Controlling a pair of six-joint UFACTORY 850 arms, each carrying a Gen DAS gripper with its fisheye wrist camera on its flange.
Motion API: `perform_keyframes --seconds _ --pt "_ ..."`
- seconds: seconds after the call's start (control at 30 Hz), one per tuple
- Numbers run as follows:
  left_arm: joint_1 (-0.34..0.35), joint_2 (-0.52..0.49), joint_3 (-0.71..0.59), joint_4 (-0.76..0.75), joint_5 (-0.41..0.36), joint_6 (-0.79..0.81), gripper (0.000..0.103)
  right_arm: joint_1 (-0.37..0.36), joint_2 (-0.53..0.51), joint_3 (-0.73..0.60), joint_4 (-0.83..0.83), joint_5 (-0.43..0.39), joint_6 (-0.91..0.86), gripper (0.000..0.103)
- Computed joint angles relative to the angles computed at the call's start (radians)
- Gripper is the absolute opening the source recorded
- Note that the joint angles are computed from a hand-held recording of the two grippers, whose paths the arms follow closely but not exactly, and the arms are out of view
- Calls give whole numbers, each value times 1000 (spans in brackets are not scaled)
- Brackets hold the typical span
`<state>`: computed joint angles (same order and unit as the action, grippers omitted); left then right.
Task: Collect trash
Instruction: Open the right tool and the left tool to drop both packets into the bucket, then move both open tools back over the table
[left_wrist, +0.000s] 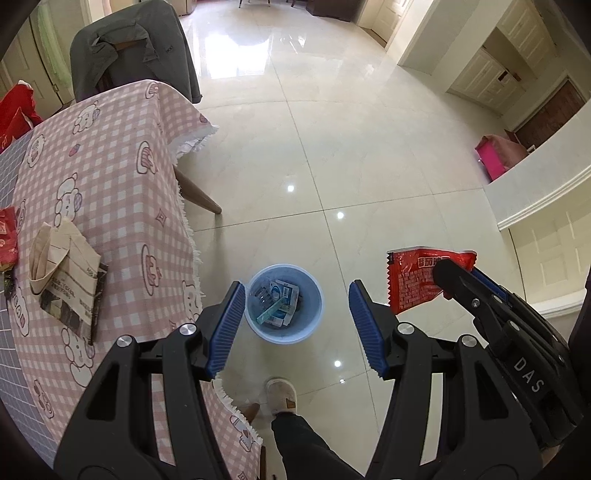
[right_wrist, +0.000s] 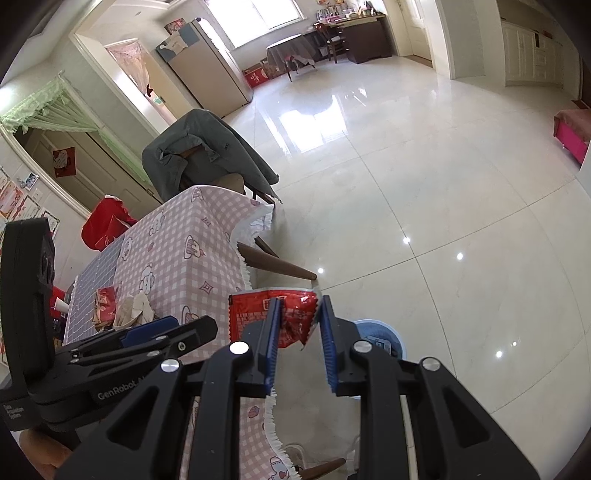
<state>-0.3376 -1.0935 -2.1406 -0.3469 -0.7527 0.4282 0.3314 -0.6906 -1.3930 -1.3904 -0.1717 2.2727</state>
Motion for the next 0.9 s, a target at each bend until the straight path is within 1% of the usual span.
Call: perform_keyframes --seconds 0.07,0.3,0.33,0.37,0.4,0.43,0.47,0.7,0.8,0.9 --pt "2 8 9 -1 7 -1 60 1 -4 -10 34 -3 -38 21" --pt "13 53 67 3 51 -4 68 9 -3 -14 17 -26 -3 23" --pt "14 58 75 2 58 -4 69 9 -5 -17 47 -24 -24 24" --pt "15 67 88 0 66 0 70 8 -8 -21 98 -19 -61 31" --pt "17 74 99 -1 72 3 70 9 -11 -27 139 -23 -92 40" --pt "20 82 110 -3 78 7 70 11 -11 -28 139 -25 -82 42" --pt "23 89 121 -9 84 16 70 16 -8 -26 111 -30 -54 42" --pt "49 136 193 -39 113 62 71 45 -20 -61 171 -38 -123 42" --pt "66 162 232 -45 132 74 71 63 -33 -92 233 -48 -187 42" --pt "90 175 250 -55 135 78 71 82 -49 -126 268 -49 -227 42"
